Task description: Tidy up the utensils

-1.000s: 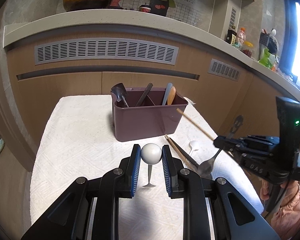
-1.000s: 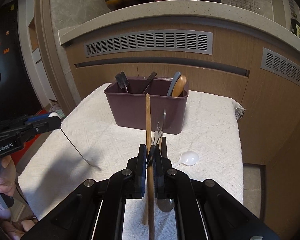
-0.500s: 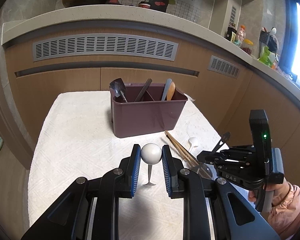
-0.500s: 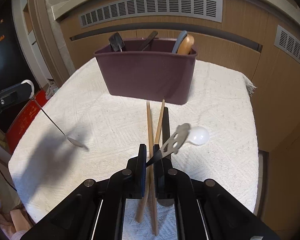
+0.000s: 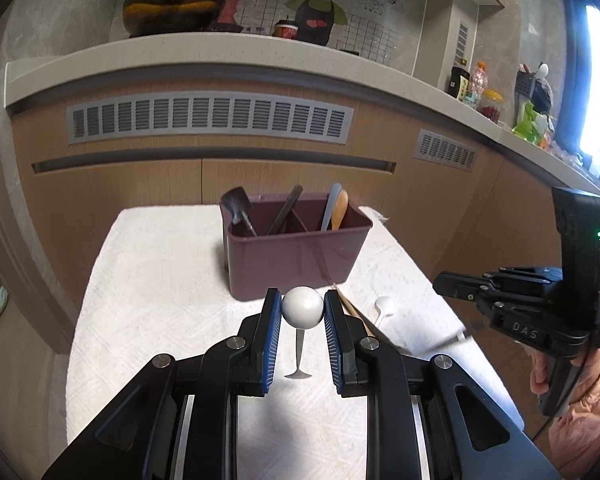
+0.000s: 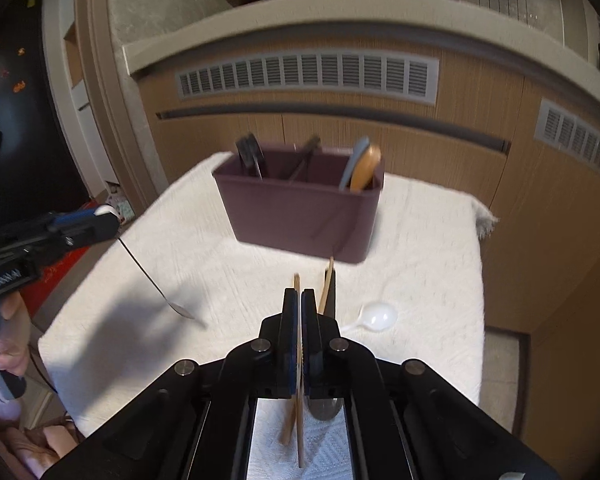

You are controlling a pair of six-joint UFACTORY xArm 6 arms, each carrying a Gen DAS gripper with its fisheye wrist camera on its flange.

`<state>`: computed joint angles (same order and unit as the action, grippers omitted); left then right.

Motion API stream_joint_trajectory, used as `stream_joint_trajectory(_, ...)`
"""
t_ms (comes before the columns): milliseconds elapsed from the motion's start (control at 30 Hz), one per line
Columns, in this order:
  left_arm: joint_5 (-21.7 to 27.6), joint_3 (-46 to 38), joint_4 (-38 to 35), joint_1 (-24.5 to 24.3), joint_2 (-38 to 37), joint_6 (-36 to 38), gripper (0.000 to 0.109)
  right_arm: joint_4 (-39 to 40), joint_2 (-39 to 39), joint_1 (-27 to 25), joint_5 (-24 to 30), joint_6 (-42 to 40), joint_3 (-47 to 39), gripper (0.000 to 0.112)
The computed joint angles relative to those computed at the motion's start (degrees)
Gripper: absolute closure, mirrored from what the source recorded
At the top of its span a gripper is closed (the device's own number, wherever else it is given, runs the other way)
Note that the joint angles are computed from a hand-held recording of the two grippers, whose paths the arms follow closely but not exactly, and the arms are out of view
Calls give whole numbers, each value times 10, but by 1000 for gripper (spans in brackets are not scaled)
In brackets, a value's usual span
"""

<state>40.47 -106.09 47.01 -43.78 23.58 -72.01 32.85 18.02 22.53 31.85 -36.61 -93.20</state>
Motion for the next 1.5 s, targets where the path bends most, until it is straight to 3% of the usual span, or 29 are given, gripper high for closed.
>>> stream_joint_trajectory(100, 0, -13, 7, 1, 4, 3, 86, 24, 1, -5, 24, -21, -18, 111)
stream_joint_trajectory(233, 0, -11, 2, 1, 6, 4, 86, -12, 4, 1, 16, -28, -6, 111)
stream_joint_trajectory(333, -1, -1, -15, 2, 6, 10, 86, -2, 13, -4, 69, -80, -4, 99)
stream_joint_trajectory(367, -1, 3, -20, 2, 5, 12, 86, 7, 12, -6, 89, -103, 1, 87)
stream_joint_trajectory(433, 0, 12, -23, 3, 1, 8, 86, 13, 8, -8, 128, -151, 16, 74)
stream_joint_trajectory(567, -3, 25, -26, 4, -5, -2, 86, -16, -8, 2, 154, -213, 56, 76)
stream_joint_trajectory(767, -1, 23, -34, 2, -2, 6, 86, -69, 39, 10, 171, -185, 29, 75)
stream_joint_trajectory(900, 2, 21, -38, 2, -1, 9, 86, -42, 51, 9, 159, -203, 20, 75)
stream_joint_trajectory(1033, 4, 24, -39, 2, -2, 7, 86, -34, 56, 2, 175, -183, 9, 87)
stream_joint_trajectory(1267, 2, 18, -37, 0, 1, 3, 86, 58, 2, -16, 122, -182, 54, 87)
stream_joint_trajectory(1400, -22, 6, -39, 7, 1, 9, 86, 127, -14, -27, 106, -183, 41, 87)
stream_joint_trajectory(1500, -30, -52, -49, 20, 22, 45, 86, 184, -6, -27, 89, -189, -9, 87)
